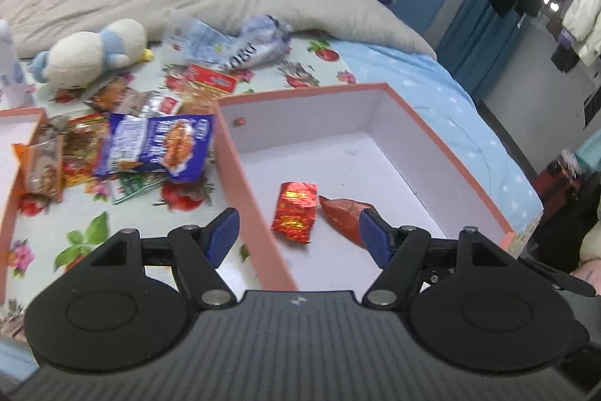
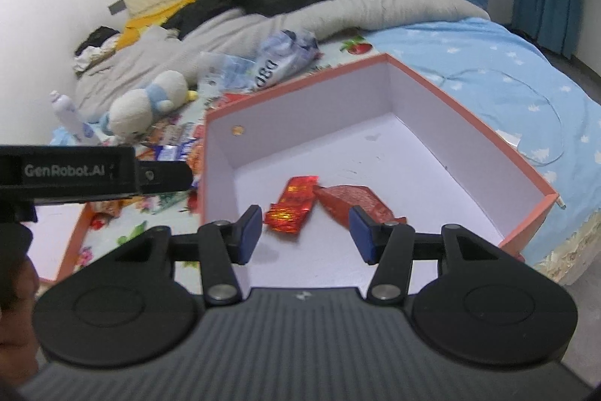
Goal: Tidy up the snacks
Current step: 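Lower both packets into the box and open both tools, then withdraw both tools from the box back toward the snack pile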
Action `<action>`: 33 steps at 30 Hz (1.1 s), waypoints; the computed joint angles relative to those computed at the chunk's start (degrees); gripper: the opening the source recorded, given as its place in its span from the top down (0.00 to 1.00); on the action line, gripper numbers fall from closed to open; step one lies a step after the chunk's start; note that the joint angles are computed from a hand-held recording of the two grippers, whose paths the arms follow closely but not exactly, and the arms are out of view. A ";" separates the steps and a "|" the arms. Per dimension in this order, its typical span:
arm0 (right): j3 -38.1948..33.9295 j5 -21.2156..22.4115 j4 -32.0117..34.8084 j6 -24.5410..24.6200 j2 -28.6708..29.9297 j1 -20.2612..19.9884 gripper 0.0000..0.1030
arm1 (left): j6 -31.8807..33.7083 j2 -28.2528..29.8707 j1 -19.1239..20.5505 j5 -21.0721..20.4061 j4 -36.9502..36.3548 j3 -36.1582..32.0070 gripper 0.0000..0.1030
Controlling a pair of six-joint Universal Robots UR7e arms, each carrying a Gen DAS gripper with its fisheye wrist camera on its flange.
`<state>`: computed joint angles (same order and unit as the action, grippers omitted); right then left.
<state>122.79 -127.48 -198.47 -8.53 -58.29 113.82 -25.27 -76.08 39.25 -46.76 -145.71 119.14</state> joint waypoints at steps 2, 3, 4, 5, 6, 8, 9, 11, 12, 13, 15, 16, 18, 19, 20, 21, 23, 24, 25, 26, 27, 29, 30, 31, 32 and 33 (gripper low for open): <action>0.46 0.16 -0.51 -0.10 -0.06 0.99 0.47 | -1.53 -2.54 -1.07 1.00 0.85 1.71 0.27; 0.80 0.35 -0.82 -0.08 -0.11 1.51 0.47 | -2.46 -4.08 -1.76 1.65 1.49 2.70 0.27; 1.10 0.58 -1.09 -0.18 -0.18 1.97 0.47 | -3.21 -5.34 -2.31 2.15 2.17 3.43 0.27; 1.35 0.85 -1.29 -0.39 -0.25 2.40 0.47 | -4.05 -6.78 -2.98 2.71 3.02 4.25 0.27; 1.61 1.11 -1.72 -0.77 -0.29 2.85 0.47 | -4.83 -8.10 -3.61 3.24 3.92 4.95 0.27; 2.04 1.21 -2.84 -1.21 -0.25 3.70 0.47 | -5.90 -10.57 -4.85 4.36 5.46 6.15 0.27; 2.22 1.47 -3.06 -1.28 -0.33 4.08 0.47 | -6.40 -11.85 -5.56 5.06 6.22 6.83 0.27; 2.88 1.84 -3.69 -1.46 -0.49 4.83 0.47 | -7.62 -14.12 -6.93 6.44 7.95 7.92 0.27; 3.20 1.95 -4.08 -1.65 -0.48 5.30 0.47 | -8.26 -15.29 -7.62 7.00 8.67 8.52 0.27; 3.53 1.98 -4.39 -1.73 -0.41 5.75 0.47 | -8.97 -16.37 -8.32 7.46 9.31 9.14 0.27; 4.29 2.37 -4.69 -1.86 -0.32 6.53 0.47 | -10.93 -18.60 -9.75 8.55 11.20 10.25 0.27; 4.71 2.62 -4.81 -1.97 -0.30 6.89 0.47 | -12.00 -19.90 -10.65 9.28 11.89 11.06 0.27; 5.37 3.09 -5.05 -2.61 -0.21 7.69 0.47 | -13.95 -22.21 -12.27 10.57 14.18 12.22 0.27; 5.52 3.32 -5.20 -2.96 -0.05 8.07 0.47 | -15.48 -23.26 -13.09 11.34 16.39 12.50 0.27; 5.62 3.57 -5.33 -3.13 0.10 8.44 0.47 | -17.33 -24.51 -14.07 12.35 18.80 12.89 0.27; 5.72 4.06 -5.41 -3.37 0.17 8.69 0.47 | -18.68 -25.65 -14.77 13.06 20.56 13.27 0.27; 6.02 4.51 -5.79 -3.34 0.25 9.22 0.47 | -21.61 -28.23 -16.12 13.92 24.34 13.88 0.27; 6.15 4.92 -5.91 -3.39 0.29 9.37 0.47 | -23.75 -29.67 -16.93 14.45 26.99 14.12 0.27; 6.26 5.29 -5.83 -3.53 0.33 9.53 0.47 | -25.68 -30.88 -17.57 14.83 29.56 14.27 0.27; 6.28 5.59 -5.67 -3.78 0.43 9.71 0.47 | -27.97 -32.15 -18.24 15.15 32.66 14.31 0.27; 6.23 5.76 -5.52 -4.00 0.59 9.95 0.47 | -29.97 -33.37 -18.83 15.40 35.24 14.46 0.27; 6.20 5.87 -4.77 -4.40 0.78 10.40 0.47 | -33.45 -35.13 -19.57 15.40 39.36 14.55 0.27; 6.17 6.22 -4.49 -4.73 0.90 10.52 0.47 | -35.03 -35.89 -19.73 15.15 41.12 14.61 0.27; 6.16 6.51 -4.31 -4.94 1.02 10.63 0.47 | -36.45 -36.53 -19.75 14.77 42.67 14.63 0.27; 6.12 6.75 -4.03 -5.09 1.14 10.68 0.47 | -36.94 -36.80 -19.52 14.49 43.10 14.68 0.27; 6.19 6.89 -3.92 -5.15 1.19 10.73 0.47 | -37.28 -37.00 -19.38 14.22 43.49 14.74 0.27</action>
<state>128.98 -120.58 -202.39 -13.69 -57.09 124.55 -62.55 -113.08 19.86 -32.54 -102.22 133.88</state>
